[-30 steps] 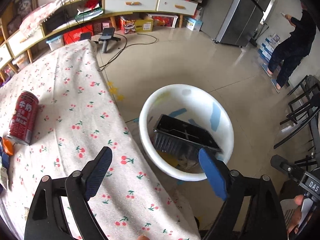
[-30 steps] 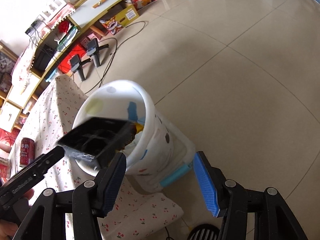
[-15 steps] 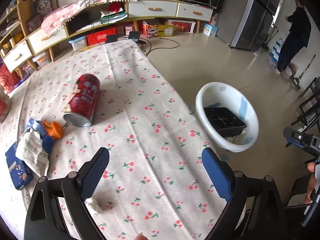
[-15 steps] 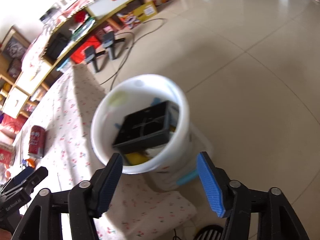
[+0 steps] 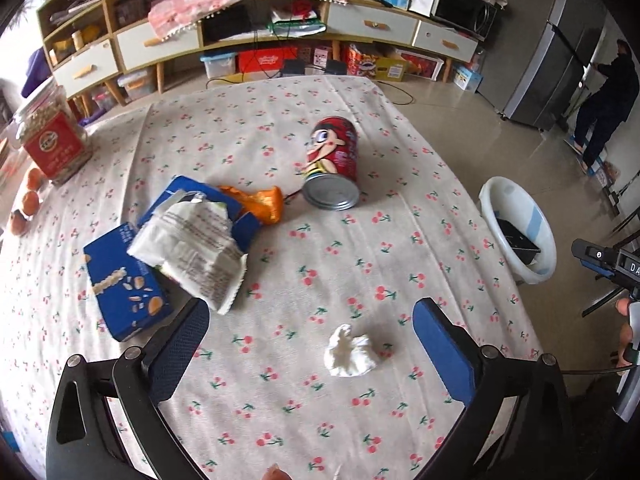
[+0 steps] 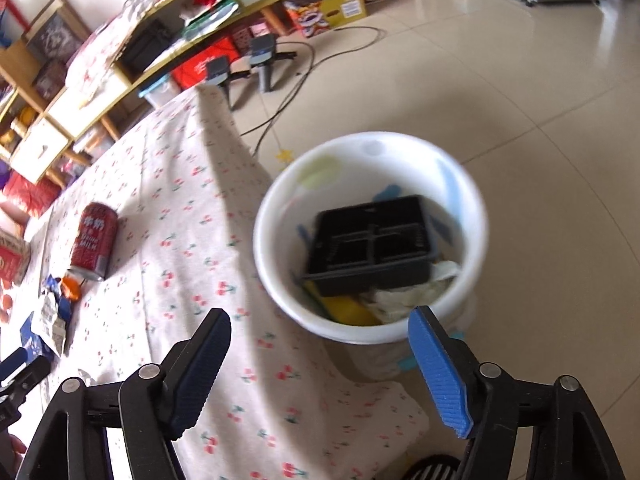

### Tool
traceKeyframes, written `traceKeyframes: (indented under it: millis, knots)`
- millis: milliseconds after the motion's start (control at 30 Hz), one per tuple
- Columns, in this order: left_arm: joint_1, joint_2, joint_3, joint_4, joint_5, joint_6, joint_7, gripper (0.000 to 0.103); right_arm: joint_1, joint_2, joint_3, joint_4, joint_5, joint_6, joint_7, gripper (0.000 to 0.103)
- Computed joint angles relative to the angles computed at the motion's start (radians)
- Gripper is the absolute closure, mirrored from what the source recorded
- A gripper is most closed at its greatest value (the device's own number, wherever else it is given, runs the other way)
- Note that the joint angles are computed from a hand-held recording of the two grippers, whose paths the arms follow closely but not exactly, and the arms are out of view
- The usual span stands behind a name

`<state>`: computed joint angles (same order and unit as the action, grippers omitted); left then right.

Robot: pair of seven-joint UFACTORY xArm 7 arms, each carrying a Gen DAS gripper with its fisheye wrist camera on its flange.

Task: Collect trash
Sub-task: 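Move the left tool to the blue snack box while the right approaches the red milk can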

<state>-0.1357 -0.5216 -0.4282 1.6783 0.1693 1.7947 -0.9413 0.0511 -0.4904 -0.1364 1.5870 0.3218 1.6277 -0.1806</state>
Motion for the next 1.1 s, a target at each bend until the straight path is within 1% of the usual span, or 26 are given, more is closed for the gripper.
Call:
traceKeyframes:
  millis: [100,200,367,500,633,733,833,933,1100]
  knots:
    - [0.008,-0.051,0.039,-0.016,0.011,0.047,0.03,0.0,0.018,-0.004,0.052,-0.004,-0.015,-0.006,0.007,0.024]
    - [0.036,-0.111,0.071,-0.034,0.022,0.085,0.063,0.0,0.045,-0.006,0.1,-0.007,-0.024,-0.016,0.023,0.024]
    - [0.093,-0.247,0.141,-0.109,0.009,0.105,0.094,0.0,0.101,0.001,0.171,-0.007,-0.024,-0.035,0.062,0.024]
    - [0.134,-0.326,0.206,-0.159,-0.029,0.148,0.121,0.0,0.142,0.022,0.23,0.002,-0.038,-0.054,0.11,0.023]
    - [0.17,-0.374,0.25,-0.206,-0.059,0.156,0.148,0.0,0.185,0.056,0.268,0.021,-0.041,-0.076,0.145,0.023]
    - [0.194,-0.391,0.279,-0.238,-0.104,0.138,0.132,0.0,0.213,0.085,0.296,0.033,-0.051,-0.096,0.167,0.023]
    - [0.207,-0.385,0.285,-0.268,-0.135,0.107,0.116,0.0,0.238,0.116,0.312,0.042,-0.055,-0.104,0.19,0.023]
    - [0.211,-0.353,0.261,-0.288,-0.139,0.106,0.111,0.001,0.259,0.136,0.316,0.051,-0.053,-0.107,0.201,0.023]
    - [0.187,-0.293,0.234,-0.309,-0.163,0.048,0.089,0.001,0.269,0.158,0.314,0.065,-0.069,-0.113,0.214,0.023]
